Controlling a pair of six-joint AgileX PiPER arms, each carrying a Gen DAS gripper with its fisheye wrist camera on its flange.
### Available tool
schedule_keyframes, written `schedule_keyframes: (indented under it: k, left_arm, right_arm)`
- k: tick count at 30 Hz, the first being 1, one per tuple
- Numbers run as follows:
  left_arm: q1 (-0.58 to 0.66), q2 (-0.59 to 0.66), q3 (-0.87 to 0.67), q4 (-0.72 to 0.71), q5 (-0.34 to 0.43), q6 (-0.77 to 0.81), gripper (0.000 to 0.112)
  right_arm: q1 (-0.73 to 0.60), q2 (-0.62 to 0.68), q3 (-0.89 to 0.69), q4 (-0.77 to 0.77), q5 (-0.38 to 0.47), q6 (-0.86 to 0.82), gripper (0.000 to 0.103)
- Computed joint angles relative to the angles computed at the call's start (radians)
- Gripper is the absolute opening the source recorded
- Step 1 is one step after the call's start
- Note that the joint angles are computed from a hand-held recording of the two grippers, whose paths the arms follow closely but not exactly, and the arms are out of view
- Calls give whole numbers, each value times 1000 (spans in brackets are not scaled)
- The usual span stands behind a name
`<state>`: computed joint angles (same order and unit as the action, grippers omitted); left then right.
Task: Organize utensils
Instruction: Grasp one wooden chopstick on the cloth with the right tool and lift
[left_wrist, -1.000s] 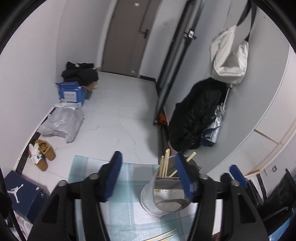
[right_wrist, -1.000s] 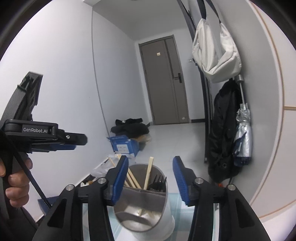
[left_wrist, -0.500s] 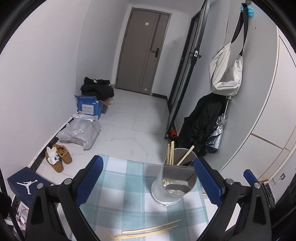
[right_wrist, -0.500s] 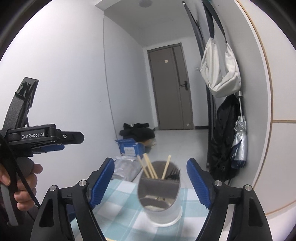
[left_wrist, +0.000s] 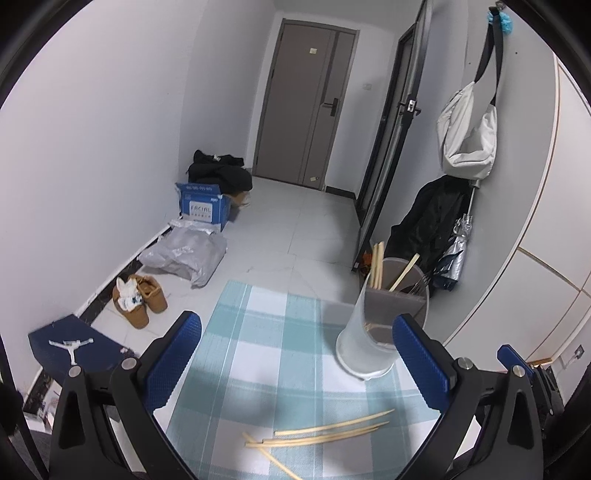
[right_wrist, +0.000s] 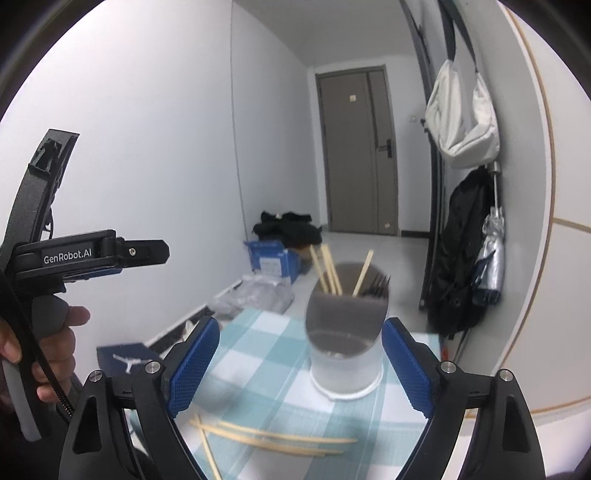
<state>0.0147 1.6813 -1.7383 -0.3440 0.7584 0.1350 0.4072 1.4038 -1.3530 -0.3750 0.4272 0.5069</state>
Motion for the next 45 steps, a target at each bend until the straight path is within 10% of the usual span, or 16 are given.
schedule_keyframes:
  k: [8, 22, 38, 45]
  left_arm:
    - [60, 11, 114, -92, -11, 110, 101]
    - [214, 186, -75, -215, 182, 112, 101]
    - [282, 269, -193, -256, 262, -1, 101]
    - [288, 281, -211, -267, 272, -6, 101]
  right_arm:
    - [33, 46, 23, 9, 34, 7, 91]
    - [84, 341, -211, 475, 268, -525, 89]
    - [191, 743, -701, 421, 621, -900, 18]
    - [182, 803, -793, 446, 670, -986, 6]
